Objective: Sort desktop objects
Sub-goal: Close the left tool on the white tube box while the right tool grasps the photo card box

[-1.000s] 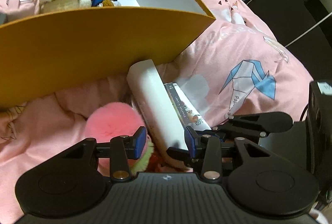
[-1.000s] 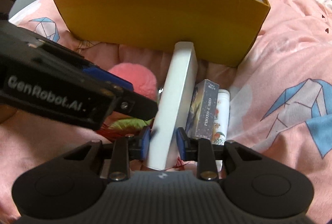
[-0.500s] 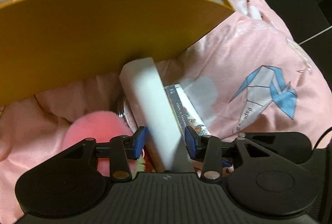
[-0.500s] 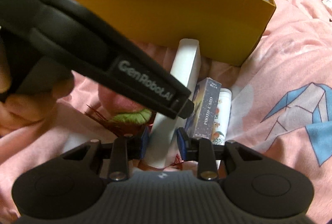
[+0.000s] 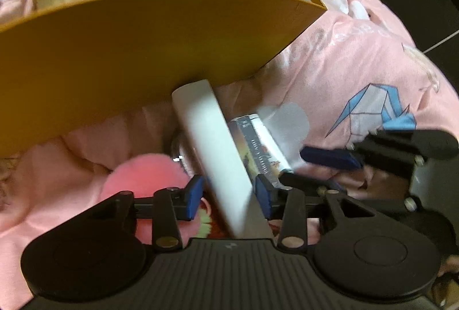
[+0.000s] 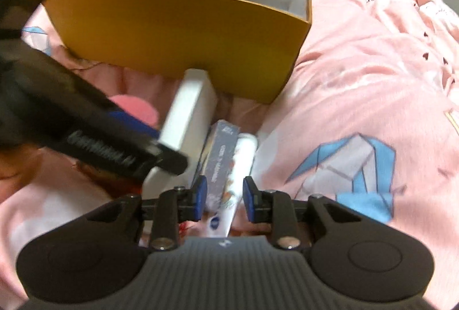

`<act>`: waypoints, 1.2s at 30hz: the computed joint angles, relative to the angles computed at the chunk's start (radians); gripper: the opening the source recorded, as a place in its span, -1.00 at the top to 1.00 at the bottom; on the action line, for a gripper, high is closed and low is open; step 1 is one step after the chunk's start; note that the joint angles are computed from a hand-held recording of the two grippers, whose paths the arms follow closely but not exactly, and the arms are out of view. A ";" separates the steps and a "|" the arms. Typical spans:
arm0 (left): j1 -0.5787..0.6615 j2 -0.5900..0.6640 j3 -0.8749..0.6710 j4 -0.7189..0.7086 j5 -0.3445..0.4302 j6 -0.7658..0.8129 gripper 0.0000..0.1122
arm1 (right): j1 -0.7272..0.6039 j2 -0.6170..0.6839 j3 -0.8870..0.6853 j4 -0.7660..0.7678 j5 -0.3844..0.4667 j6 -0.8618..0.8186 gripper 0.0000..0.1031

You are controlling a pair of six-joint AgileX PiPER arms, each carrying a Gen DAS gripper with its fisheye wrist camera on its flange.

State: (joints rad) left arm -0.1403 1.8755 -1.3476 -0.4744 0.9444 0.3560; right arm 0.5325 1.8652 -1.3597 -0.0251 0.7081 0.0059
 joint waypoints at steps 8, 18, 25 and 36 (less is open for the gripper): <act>0.057 0.057 -0.020 -0.073 0.006 0.000 0.32 | -0.019 0.202 -0.238 0.102 0.051 -0.061 0.45; 0.075 0.093 -0.043 -0.097 0.029 -0.011 0.35 | -0.040 0.204 -0.223 0.174 0.028 -0.103 0.45; 0.119 0.007 0.005 -0.125 0.055 0.040 0.37 | -0.040 0.234 -0.265 0.159 0.027 -0.056 0.42; 0.172 -0.128 0.085 -0.164 0.036 0.119 0.44 | -0.014 0.295 -0.343 0.121 0.020 -0.017 0.35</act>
State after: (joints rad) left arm 0.0314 1.7473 -1.2626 -0.6383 0.9809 0.4746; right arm 0.5183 2.1599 -1.7024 0.0964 0.7280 -0.0115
